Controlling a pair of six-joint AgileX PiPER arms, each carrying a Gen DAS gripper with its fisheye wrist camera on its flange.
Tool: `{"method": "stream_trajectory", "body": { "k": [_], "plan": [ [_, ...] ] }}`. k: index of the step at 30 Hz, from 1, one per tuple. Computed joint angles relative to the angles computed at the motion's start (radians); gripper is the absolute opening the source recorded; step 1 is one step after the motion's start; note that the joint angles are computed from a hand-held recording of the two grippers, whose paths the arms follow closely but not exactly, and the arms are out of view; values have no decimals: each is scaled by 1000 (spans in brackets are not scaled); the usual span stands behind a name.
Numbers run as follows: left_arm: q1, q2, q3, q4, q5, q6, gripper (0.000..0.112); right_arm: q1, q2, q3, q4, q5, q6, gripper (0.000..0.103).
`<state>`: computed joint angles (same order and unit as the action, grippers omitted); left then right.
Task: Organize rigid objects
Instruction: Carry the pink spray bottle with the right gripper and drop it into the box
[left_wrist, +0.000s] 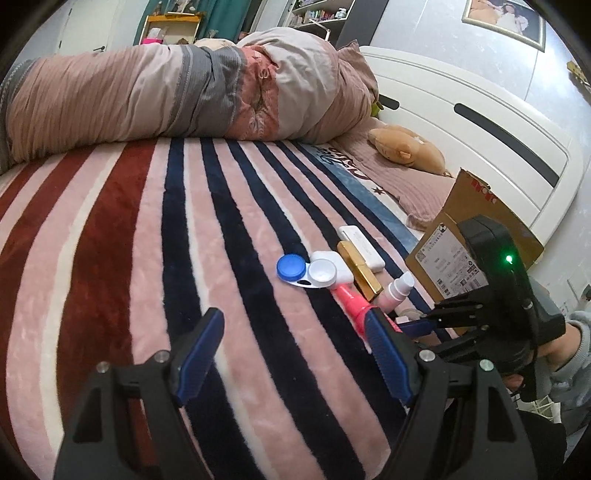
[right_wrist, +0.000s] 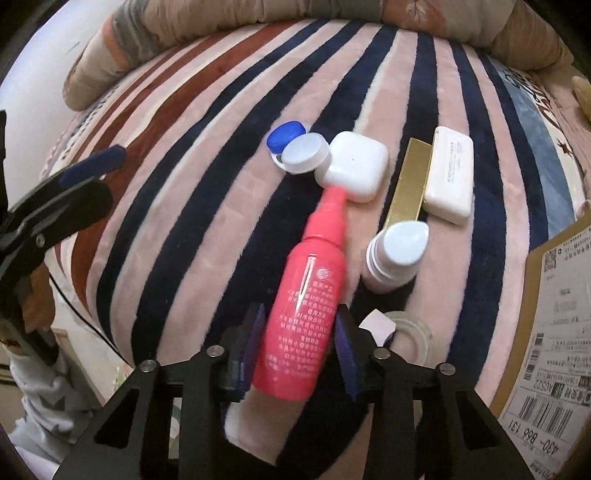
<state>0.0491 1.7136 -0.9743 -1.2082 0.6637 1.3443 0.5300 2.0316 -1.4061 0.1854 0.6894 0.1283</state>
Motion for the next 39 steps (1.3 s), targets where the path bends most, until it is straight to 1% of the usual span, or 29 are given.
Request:
{"method": "stream_trajectory", "body": {
  "k": [3, 5, 6, 8, 9, 11, 13, 18, 19, 21, 23, 24, 25, 26, 27, 28, 29, 30, 32, 34, 36, 39],
  "plan": [
    [-7, -2, -2, 13, 0, -17, 75, 1, 1, 5, 13, -21, -2, 29],
    [-11, -8, -2, 26, 3, -31, 75, 4, -19, 32, 22, -52, -23, 28],
    [-13, -10, -3, 31, 9, -37, 75, 4, -34, 51, 49, -74, -52, 28],
    [-10, -10, -10, 37, 43, -43, 75, 7, -63, 81, 99, -111, -109, 27],
    [-7, -6, -19, 42, 79, -51, 75, 12, -82, 97, 108, -130, -126, 27],
    [-9, -4, -33, 47, 111, -68, 75, 27, -110, 117, 121, -161, -159, 27],
    [-24, -11, -42, 63, 119, -103, 75, 51, -131, 125, 104, -186, -150, 27],
    [-41, -29, -77, 62, 193, -166, 75, 82, -255, 216, 129, -283, -220, 27],
    [-47, -36, -81, 62, 200, -177, 75, 85, -285, 240, 150, -305, -246, 27],
    [-57, -53, -99, 34, 241, -190, 75, 92, -344, 287, 190, -341, -307, 27],
    [-85, -76, -120, 22, 256, -209, 75, 92, -413, 346, 262, -386, -401, 27],
    [-103, -84, -132, 21, 257, -220, 67, 92, -438, 367, 277, -407, -424, 27],
    [-120, -95, -142, 22, 256, -229, 57, 82, -479, 402, 317, -426, -475, 27],
    [-143, -109, -150, 13, 251, -233, 54, 71, -520, 431, 319, -436, -489, 27],
    [-180, -138, -149, 14, 206, -242, 51, 55, -560, 460, 332, -444, -514, 27],
    [-222, -166, -150, 16, 157, -246, 47, 34, -592, 490, 384, -453, -578, 27],
    [-252, -178, -160, 23, 127, -254, 45, 10, -625, 511, 432, -455, -637, 27],
    [-307, -195, -177, 41, 76, -271, 42, -19, -656, 528, 479, -447, -695, 27],
    [-387, -198, -228, 89, 21, -324, 38, -83, -742, 584, 566, -433, -803, 27],
    [-463, -179, -295, 158, -16, -393, 35, -143, -812, 622, 596, -412, -852, 27],
    [-531, -142, -370, 230, -38, -464, 33, -241, -871, 652, 677, -358, -949, 27],
    [-616, -77, -477, 341, -49, -568, 29, -422, -916, 681, 824, -235, -1126, 27]
  ]
}}
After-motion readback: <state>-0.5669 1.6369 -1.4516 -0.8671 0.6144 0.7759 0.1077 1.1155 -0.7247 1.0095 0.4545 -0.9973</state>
